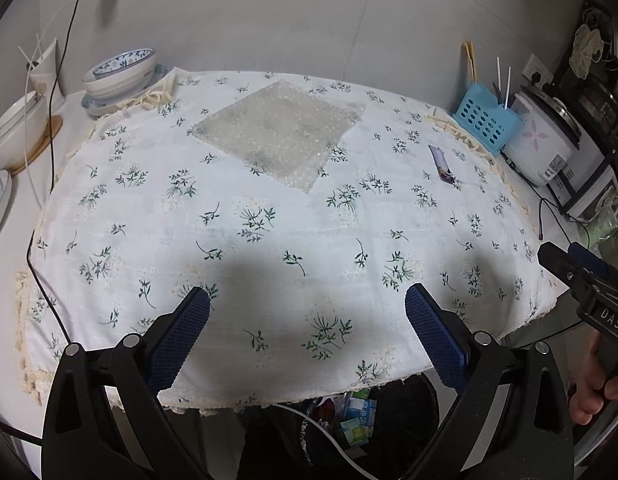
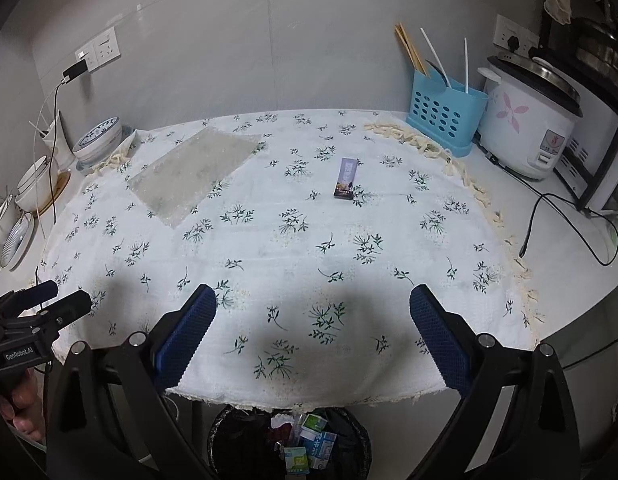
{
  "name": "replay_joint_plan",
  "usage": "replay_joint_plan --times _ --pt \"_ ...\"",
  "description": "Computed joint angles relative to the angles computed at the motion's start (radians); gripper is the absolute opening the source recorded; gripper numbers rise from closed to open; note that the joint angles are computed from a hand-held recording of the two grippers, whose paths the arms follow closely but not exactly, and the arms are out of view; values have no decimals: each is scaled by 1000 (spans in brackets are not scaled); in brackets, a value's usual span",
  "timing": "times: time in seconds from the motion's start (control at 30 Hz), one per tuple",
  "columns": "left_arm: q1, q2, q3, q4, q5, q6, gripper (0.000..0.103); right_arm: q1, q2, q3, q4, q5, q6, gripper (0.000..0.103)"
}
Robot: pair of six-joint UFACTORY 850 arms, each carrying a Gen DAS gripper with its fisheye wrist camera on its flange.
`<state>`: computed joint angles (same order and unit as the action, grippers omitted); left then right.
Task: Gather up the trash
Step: 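Raise both open tools from the bin back over the tablecloth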
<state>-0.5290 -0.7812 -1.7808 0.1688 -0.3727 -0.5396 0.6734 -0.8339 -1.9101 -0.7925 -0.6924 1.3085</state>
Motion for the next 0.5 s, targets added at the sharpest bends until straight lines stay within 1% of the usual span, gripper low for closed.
replay_joint_plan --times 0.27,0.5 --pt "24 -92 -158 -96 -66 115 96 -30 -76 -133 49 -41 -71 93" --pt "45 -196 -337 -133 -141 163 96 -57 -158 -273 103 -81 -149 93"
